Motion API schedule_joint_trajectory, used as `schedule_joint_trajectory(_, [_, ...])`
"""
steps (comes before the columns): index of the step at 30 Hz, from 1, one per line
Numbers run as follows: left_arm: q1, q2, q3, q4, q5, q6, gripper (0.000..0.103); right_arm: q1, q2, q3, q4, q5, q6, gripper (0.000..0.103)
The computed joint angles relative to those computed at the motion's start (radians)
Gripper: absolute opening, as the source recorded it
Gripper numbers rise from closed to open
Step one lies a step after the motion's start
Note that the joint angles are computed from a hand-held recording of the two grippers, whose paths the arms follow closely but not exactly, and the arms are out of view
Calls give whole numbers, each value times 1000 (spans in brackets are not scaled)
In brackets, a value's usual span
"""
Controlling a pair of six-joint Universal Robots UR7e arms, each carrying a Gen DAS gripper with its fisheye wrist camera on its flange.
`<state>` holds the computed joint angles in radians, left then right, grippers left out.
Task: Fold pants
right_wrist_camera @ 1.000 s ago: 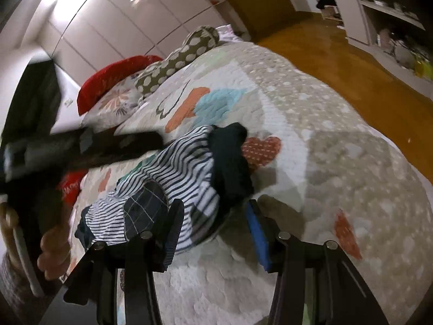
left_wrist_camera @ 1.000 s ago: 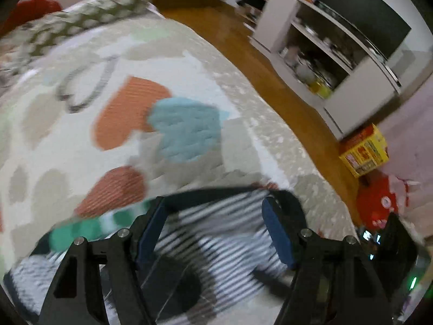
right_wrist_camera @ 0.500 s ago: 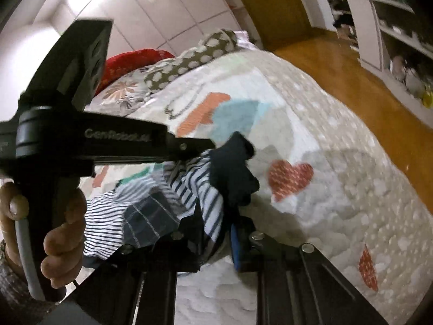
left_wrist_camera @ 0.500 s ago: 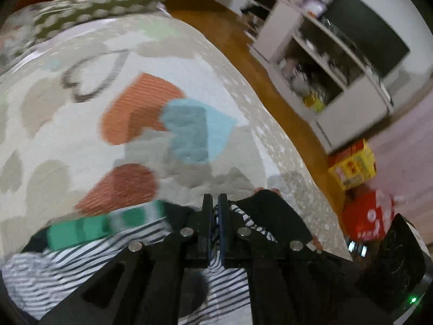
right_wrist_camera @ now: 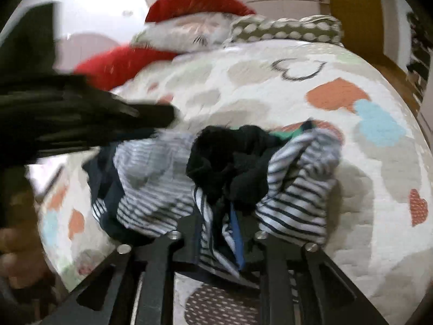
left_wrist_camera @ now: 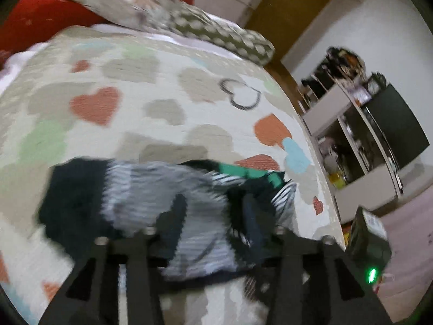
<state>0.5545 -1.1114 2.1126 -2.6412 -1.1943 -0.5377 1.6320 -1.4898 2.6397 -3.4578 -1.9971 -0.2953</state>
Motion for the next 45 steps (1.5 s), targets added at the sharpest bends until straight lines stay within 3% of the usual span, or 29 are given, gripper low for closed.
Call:
schedule_joint_trajectory(2, [-9,-62,44,-2,25,-8,54,4,-31,15,16,39,14,34])
schedule_joint_trajectory(3, [-24,-110,76,5,58,-22,57,-13,-90,26,71,99,25,34])
schedule_joint_trajectory(5, [-47,-164,120,12,123,-56,65,-12,-178,42,130,122,45,34])
schedule_joint_trajectory(10, [-91,-291,245,18,218,-195,67,76,-283,49,128,-102,90,34])
schedule_joint_trajectory(13, [-108,-340,281,98,236,-260,67,73,-312,30,175,-137,159,34])
schedule_joint_trajectory(17, [-143,-402,315,208,293,-320,67,74,-209,-12,157,-157,220,34])
schedule_joint_trajectory(21, [-155,-479,340,325,351,-403,69,113,19,-72,-1,-245,192,34])
schedule_joint_trajectory(23, [-147,-503,349,331,352,-409,69,98,77,-108,39,-231,239,34])
schedule_joint_trajectory(25, [-138,-530,357,347,359,-415,69,65,95,-137,137,-166,298,37])
schedule_joint_trajectory(30, [-108,-558,365,392,385,-445,72,141,103,-155,192,-243,288,44])
schedule_joint_trajectory(34, [-80,-566,360,419,369,-482,72,197,52,-120,194,-286,264,44])
schedule_joint_trajectory(36, [-99,-583,362,429,372,-486,72,195,-1,-84,192,-296,279,44])
schedule_joint_trajectory(38, [-137,-581,354,468,398,-494,73,156,-89,-35,209,-271,305,45])
schedule_joint_trajectory(40, [-165,-569,351,474,413,-491,84,111,-175,18,211,-260,322,45])
schedule_joint_trajectory(45, [-157,-508,342,427,374,-475,84,-3,-344,114,227,-243,295,45])
